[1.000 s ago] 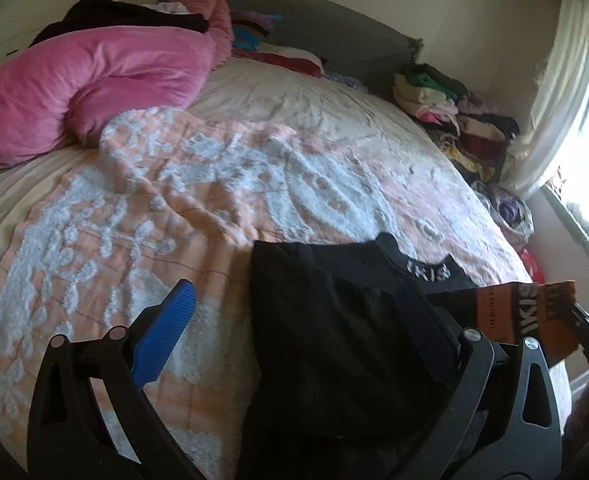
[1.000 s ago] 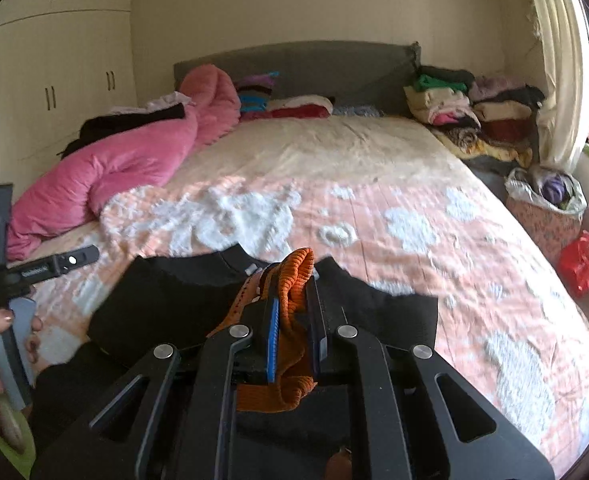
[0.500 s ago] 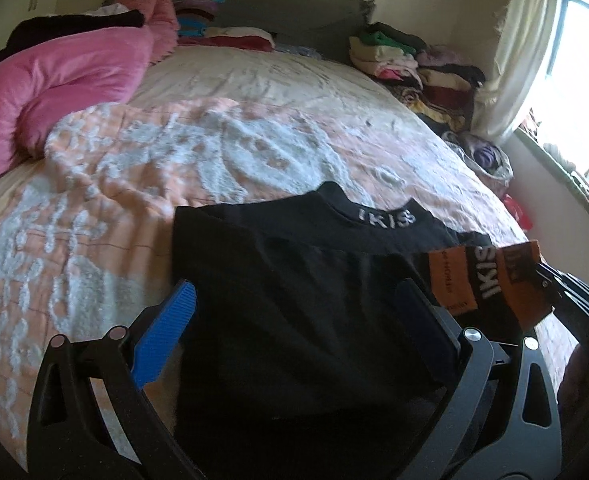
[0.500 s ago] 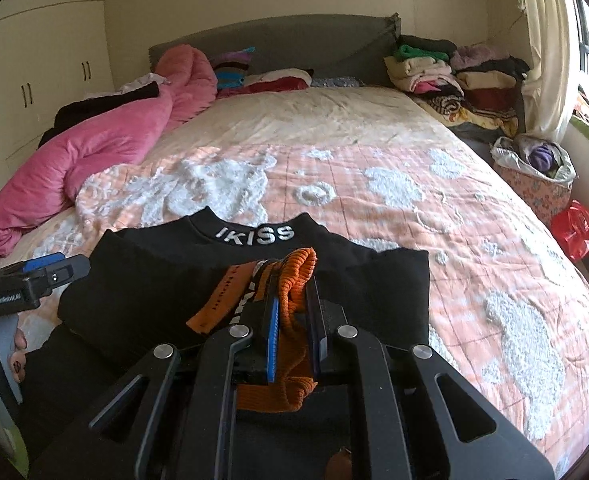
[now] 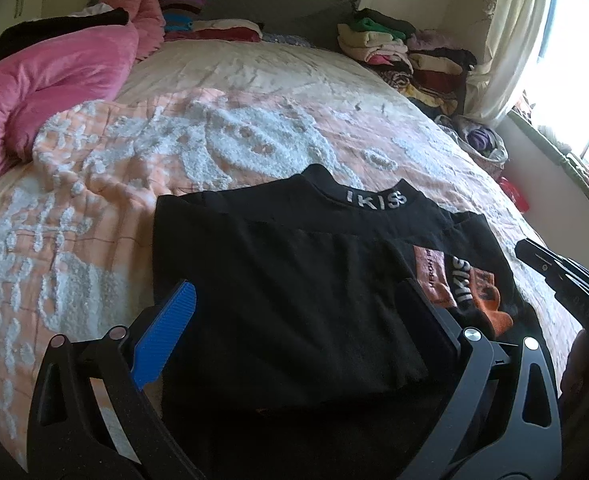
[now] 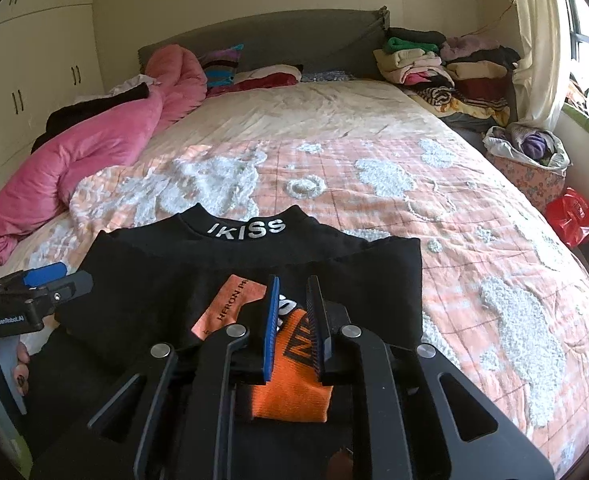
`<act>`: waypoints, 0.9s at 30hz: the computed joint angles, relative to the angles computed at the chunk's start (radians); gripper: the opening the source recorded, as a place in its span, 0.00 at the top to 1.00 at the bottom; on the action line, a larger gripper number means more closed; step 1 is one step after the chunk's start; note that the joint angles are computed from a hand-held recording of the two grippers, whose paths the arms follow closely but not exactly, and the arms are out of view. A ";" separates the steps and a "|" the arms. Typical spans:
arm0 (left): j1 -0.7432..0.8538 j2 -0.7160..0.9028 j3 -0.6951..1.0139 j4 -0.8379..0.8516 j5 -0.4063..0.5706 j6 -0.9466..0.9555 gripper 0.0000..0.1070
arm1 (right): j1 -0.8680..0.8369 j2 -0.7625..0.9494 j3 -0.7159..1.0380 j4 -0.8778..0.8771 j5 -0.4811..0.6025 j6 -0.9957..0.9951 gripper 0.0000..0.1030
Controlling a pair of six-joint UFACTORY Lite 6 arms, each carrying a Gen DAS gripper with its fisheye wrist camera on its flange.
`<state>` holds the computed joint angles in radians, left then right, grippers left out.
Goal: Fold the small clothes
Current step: 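Move both open tools over the folded sleeves toward the shirt hem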
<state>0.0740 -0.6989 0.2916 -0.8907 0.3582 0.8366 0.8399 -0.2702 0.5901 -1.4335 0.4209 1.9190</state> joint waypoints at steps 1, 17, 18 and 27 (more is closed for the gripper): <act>-0.006 0.002 0.002 0.008 0.005 -0.007 0.14 | 0.001 0.003 0.000 0.002 -0.007 0.000 0.86; -0.019 0.149 0.001 0.085 0.033 -0.015 0.50 | 0.120 0.235 0.124 0.034 -0.104 0.000 0.68; -0.023 0.142 -0.003 0.098 0.030 -0.029 0.50 | 0.121 0.246 0.131 0.047 -0.106 -0.012 0.68; -0.058 0.133 -0.006 0.162 0.009 -0.104 0.50 | 0.071 0.305 0.133 0.234 -0.141 -0.186 0.67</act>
<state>0.0158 -0.5656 0.2860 -0.7290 0.3672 0.7328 0.9108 0.0348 0.7230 -1.1996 0.2798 1.7332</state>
